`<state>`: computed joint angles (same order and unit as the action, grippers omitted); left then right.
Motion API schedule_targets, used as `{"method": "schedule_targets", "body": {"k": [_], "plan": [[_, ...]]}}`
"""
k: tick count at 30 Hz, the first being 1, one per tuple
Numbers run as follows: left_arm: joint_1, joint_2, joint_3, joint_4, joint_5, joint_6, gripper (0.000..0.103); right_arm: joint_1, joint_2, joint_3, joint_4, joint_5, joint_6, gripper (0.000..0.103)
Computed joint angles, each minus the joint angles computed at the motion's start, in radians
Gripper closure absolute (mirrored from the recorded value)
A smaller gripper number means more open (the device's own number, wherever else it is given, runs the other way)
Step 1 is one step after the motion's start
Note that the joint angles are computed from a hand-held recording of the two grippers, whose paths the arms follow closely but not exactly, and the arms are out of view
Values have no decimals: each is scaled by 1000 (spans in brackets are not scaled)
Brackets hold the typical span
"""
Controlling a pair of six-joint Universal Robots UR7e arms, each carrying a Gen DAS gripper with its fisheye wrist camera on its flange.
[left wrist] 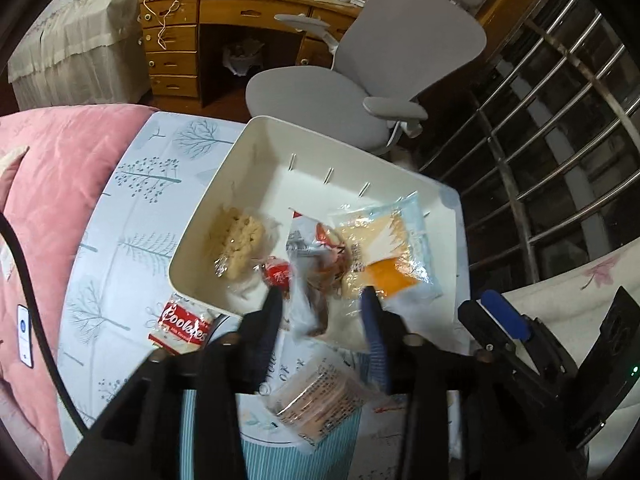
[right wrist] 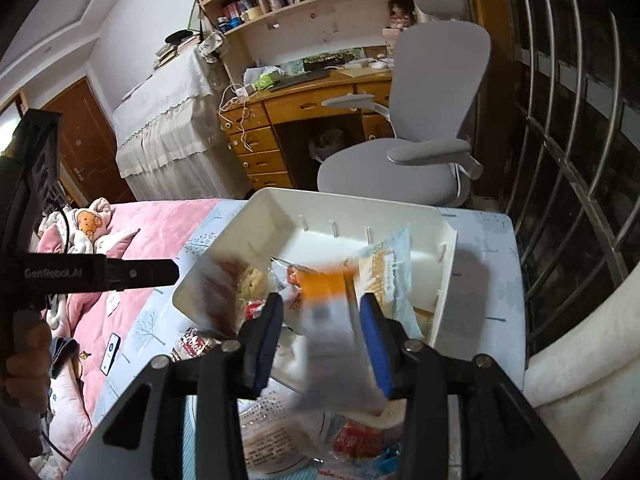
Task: Organize snacks
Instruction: 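Carry the chocolate wafer and orange-topped bar into the white tray and open both tools, then move both tools toward the clear bread pack and the puffed snack bag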
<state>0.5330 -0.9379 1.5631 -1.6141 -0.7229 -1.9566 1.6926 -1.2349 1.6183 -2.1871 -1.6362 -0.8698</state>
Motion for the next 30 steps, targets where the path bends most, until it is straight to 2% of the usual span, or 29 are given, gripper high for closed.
{"method": "schedule_targets", "body": {"k": [2,6,11,14,19,22,30], "plan": [[-3,3,-2,5,-9,-13,48,-6,-3,0,9,-2,1,58],[-7,8,-8,8,-28,-16,47,-19,-7,-9,20,-8,12,57],[-20,25,-24,9,-45,-4,41,-37,-13,-30,41,-7,41,56],[-28,36,-26,-9,-57,17,36,-49,-24,-39,45,-5,47,51],[-32,56,-17,-73,-84,63,35,-76,-52,-44,39,-1,38,47],[-29,68,-8,-104,-107,87,32,-99,-71,-36,25,7,46,40],[-8,107,17,-198,-191,172,31,-138,-111,8,-14,-34,13,39]]}}
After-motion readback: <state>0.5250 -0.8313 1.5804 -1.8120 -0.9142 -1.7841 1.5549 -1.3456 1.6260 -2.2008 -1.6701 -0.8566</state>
